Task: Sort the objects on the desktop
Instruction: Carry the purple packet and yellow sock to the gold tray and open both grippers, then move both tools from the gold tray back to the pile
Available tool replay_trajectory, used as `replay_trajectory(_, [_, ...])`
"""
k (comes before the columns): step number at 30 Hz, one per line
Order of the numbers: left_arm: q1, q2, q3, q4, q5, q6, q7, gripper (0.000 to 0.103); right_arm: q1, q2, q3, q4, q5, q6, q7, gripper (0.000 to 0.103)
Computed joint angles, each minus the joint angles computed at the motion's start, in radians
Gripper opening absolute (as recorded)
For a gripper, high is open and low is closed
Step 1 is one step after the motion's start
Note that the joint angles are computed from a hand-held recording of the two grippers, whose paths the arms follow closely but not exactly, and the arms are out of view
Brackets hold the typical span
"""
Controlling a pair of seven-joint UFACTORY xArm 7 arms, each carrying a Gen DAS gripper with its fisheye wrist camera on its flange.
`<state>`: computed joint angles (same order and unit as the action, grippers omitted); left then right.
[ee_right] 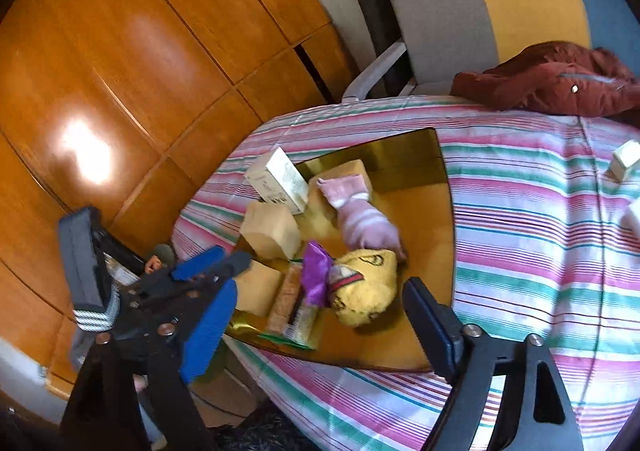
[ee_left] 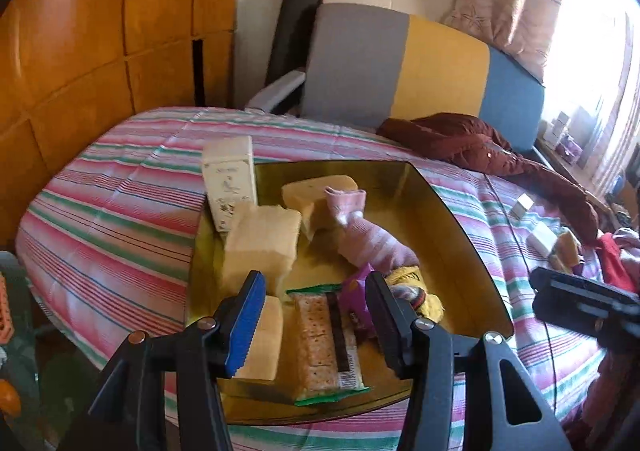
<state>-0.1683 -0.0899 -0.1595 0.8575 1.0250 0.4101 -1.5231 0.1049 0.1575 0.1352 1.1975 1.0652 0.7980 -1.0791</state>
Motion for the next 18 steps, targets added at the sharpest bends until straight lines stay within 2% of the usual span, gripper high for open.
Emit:
replay_trajectory(2, [-0.008,-0.007,-0.013,0.006,0.007,0.055,-0.016,0.052,0.006,-0.025,0.004,-0.039,0.018,-0.050,-0.041,0.093])
replay_trajectory(8, [-0.031,-0.022,-0.034,0.014,0.024,0.149,-0.036,0.052,0.042,-0.076,0.006,-0.126,0.084,-0.195,-0.157,0.101])
replay_trajectory(15, [-0.052,-0.022,-0.041,0.023,0.022,0.181,-0.032,0.052,0.062,-0.101,-0.006,-0.163,0.137,-0.237,-0.240,0.102])
replay_trajectory(18, [-0.058,-0.012,-0.032,0.027,-0.003,0.155,-0.008,0.052,0.072,-0.111,-0.008,-0.180,0.153,-0.276,-0.277,0.102])
